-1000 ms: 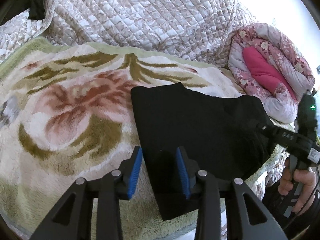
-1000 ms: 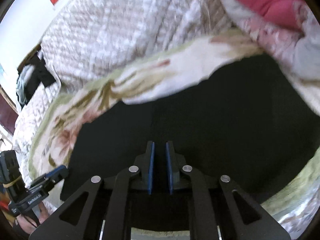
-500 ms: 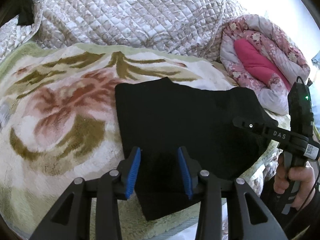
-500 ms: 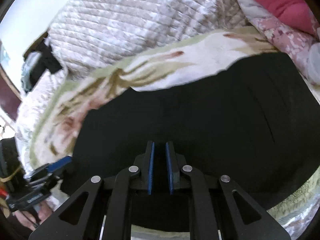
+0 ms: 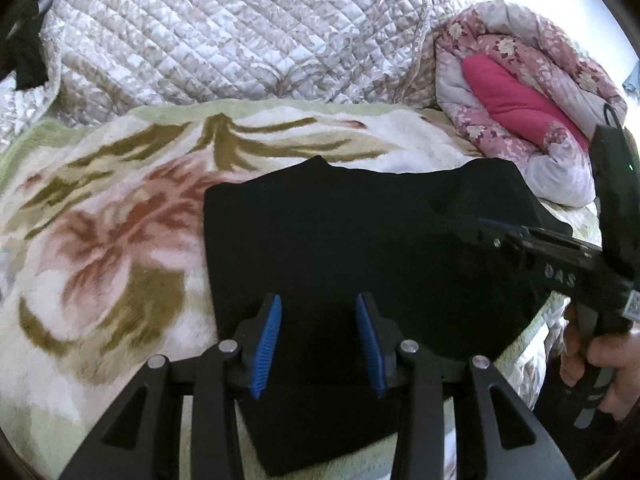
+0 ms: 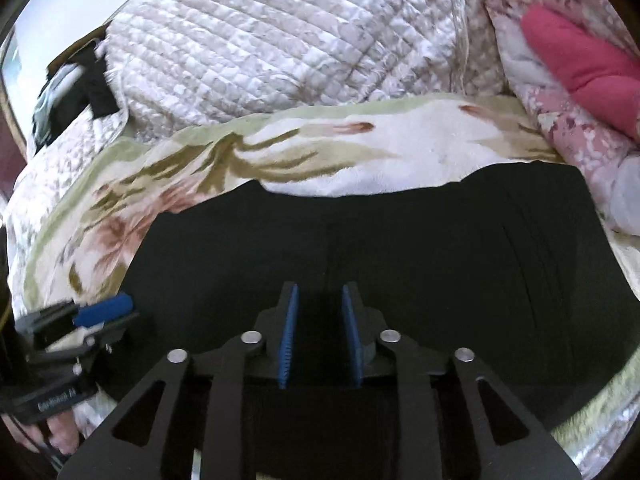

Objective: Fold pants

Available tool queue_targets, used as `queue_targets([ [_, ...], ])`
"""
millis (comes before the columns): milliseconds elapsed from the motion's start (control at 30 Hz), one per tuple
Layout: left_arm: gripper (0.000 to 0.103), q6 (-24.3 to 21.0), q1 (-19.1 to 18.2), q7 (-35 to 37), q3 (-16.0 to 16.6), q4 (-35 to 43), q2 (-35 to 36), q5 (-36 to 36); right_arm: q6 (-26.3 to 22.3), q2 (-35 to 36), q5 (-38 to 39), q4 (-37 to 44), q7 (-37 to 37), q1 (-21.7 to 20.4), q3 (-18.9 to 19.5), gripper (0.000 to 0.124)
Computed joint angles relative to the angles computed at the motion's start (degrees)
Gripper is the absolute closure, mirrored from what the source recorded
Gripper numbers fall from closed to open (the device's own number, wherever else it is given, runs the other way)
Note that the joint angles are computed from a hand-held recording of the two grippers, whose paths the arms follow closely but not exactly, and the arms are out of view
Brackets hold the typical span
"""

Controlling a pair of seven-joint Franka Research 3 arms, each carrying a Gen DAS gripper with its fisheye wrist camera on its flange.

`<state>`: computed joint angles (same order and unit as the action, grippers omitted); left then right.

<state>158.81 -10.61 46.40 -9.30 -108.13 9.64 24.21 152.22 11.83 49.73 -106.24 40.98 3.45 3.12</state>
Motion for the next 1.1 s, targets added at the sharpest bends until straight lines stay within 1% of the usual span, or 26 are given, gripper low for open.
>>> queue_targets([
  [67, 0.061, 0.17, -0.26, -1.35, 0.19, -1.1, -0.91, 0.75, 1.35, -1.6, -0.51, -2.5, -1.58, 0.28, 0.05, 0.098],
  [233, 0.061, 0.53, -0.33, -2.15, -0.24, -3.07, -2.13, 0.8, 3.73, -4.11, -1.41, -6.67, -4.41, 1.44, -0.13, 0.098],
  [300, 0.061, 0.43, -0.59, -2.58, -0.24, -3.42, -2.12, 1.88, 3.94, -4.34, -3.41, -7.73, -3.61, 2.03, -0.58, 0.097],
  [367, 0.061, 0.06, -1.15, -4.2, 0.12, -3.46, -2.17, 4.75, 5.22, -4.7, -2.61, -8.54, -5.04, 2.17, -0.46, 0.097],
  [400, 0.061, -0.39, -1.26, -4.49, 0.11, -3.35, -2.22, 5.41, 5.77, -4.84, -3.59, -8.75, -4.72, 2.44, -0.61, 0.096],
  [467, 0.061, -0.62, -1.03, -4.46, -0.19, -3.46, -2.63, 4.62, 5.95, -5.34, -3.84, -9.16, -4.17, 2.53, -0.8, 0.096],
  [500, 0.061, -0.26, -0.86, -4.46, -0.33, -3.9, -3.05, 3.97, 5.71, -5.67, -3.3, -9.34, -4.47, 2.44, -0.81, 0.096],
  [600, 0.061, 0.27, -0.9, -5.8, -0.44, -5.58, -4.36, 4.94, 5.7, -7.63, 0.49, -11.36, -7.67, 2.37, -0.74, 0.096],
  [667, 0.061, -0.05, -0.94, -6.24, -0.6, -6.38, -4.73, 5.59, 5.43, -7.92, -1.49, -12.21, -6.05, 2.91, -1.28, 0.096],
  [733, 0.061, -0.33, -1.07, -7.15, -0.61, -6.58, -5.0, 7.23, 5.27, -8.48, -0.43, -12.9, -6.31, 2.92, -1.58, 0.096],
  [833, 0.061, -0.36, -0.89, -7.08, -0.85, -6.55, -5.09, 6.96, 5.71, -9.18, 1.02, -13.45, -6.38, 2.74, -2.22, 0.096],
  [867, 0.061, -0.24, -0.8, -6.94, -0.92, -6.66, -5.15, 6.53, 6.16, -9.21, 1.16, -13.59, -5.75, 2.63, -2.5, 0.094],
  [933, 0.061, -0.37, -0.73, -7.27, -0.89, -6.8, -5.36, 6.63, 6.89, -8.8, 0.93, -13.31, -2.7, 2.13, -3.19, 0.08],
  [1000, 0.061, -0.63, -0.65, -7.8, -0.83, -6.72, -5.34, 6.89, 7.12, -8.0, 2.17, -12.27, -0.07, 1.14, -3.83, 0.078],
  [1100, 0.061, -0.49, -0.48, -8.11, -0.78, -6.86, -5.36, 7.0, 9.14, -7.75, 7.33, -11.86, 1.23, -0.55, -4.22, 0.077],
])
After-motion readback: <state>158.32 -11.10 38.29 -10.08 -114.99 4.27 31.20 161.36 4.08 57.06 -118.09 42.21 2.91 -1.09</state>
